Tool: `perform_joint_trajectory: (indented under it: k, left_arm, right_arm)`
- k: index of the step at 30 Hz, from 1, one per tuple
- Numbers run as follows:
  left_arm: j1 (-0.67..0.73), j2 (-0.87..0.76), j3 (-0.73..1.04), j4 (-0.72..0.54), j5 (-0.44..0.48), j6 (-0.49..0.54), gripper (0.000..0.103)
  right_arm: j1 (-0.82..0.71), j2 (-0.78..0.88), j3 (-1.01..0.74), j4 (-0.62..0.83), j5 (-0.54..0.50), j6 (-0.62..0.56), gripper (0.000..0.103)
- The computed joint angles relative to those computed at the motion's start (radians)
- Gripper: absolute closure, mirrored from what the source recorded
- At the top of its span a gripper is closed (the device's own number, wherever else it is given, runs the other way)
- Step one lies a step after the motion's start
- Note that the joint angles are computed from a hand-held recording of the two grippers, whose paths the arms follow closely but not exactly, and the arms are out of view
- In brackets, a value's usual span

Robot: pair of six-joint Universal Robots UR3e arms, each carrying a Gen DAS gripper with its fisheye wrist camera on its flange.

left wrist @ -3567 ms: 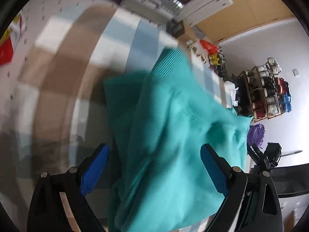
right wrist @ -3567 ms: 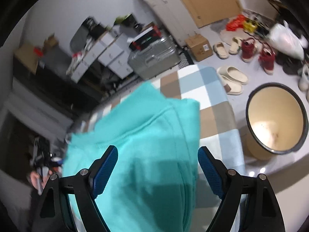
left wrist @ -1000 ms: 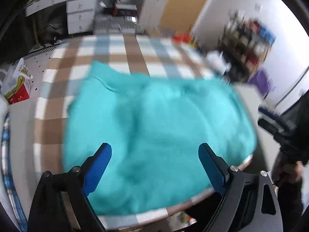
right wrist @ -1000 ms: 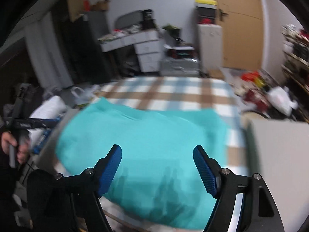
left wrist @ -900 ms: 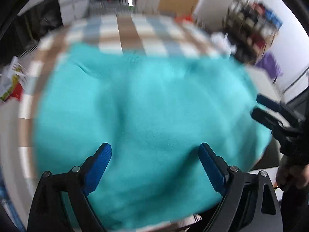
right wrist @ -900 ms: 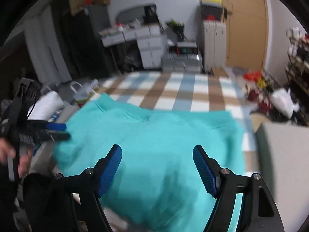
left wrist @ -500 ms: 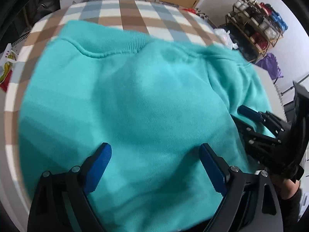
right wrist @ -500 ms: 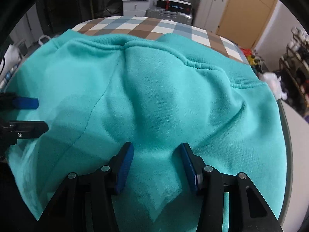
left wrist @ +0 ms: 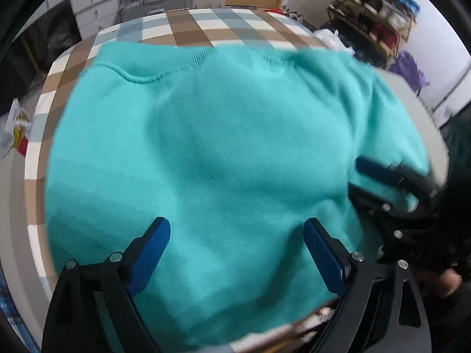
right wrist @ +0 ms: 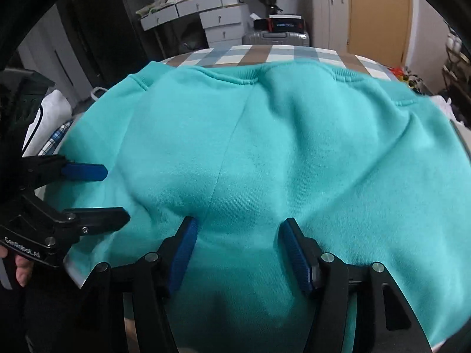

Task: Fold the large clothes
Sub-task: 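Press the folded hoodie flat with both open grippers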

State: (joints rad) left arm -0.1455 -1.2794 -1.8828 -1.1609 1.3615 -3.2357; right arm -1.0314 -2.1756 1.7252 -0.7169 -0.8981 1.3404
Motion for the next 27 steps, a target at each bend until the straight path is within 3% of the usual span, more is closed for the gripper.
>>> perform_joint_trajectory:
  k: [2,5,8,10,12,14,16,21,24,27]
  left_arm:
    - [0.005,0.018,0.061,-0.002,-0.016,0.01,0.013]
    - [-0.078,-0.143,0.264,0.024,0.078,-0.033,0.013]
    - [-0.122,-0.382,0.504,-0.069,0.128,-0.067,0.013]
    - [-0.137,-0.474,0.561,-0.148,0.161,-0.062,0.013]
    - [-0.139,-0.575,0.577,-0.159,0.201,-0.077,0.009]
    - [-0.124,-0.562,0.499,-0.081,0.175,-0.089,0.001]
    - [-0.162,-0.558,0.472,-0.038,0.236,-0.097,0.0]
    - [-0.158,-0.552,0.619,-0.237,0.228,-0.114,0.002]
    - [-0.209,-0.377,0.529,-0.158,0.227,-0.076,0.002]
    - [-0.289,-0.238,0.398,-0.145,0.355,-0.063,0.002]
  right_arm:
    - [-0.033,0.094,-0.065,0.086,0.008,-0.012,0.043]
    - [-0.193,0.168,-0.181,0.304,0.067,-0.135,0.042]
    - [-0.347,0.168,-0.227,0.43,0.14,-0.218,0.027]
    - [-0.404,0.204,-0.254,0.485,0.156,-0.231,0.023]
    - [-0.413,0.239,-0.259,0.452,0.175,-0.181,0.021]
    - [-0.365,0.267,-0.244,0.358,0.194,-0.091,0.02]
    - [-0.324,0.293,-0.249,0.285,0.195,-0.001,0.02]
    - [-0.281,0.342,-0.254,0.188,0.169,0.11,0.02]
    - [-0.31,0.367,-0.274,0.233,0.142,0.08,0.02]
    - [-0.343,0.385,-0.295,0.282,0.118,0.051,0.02]
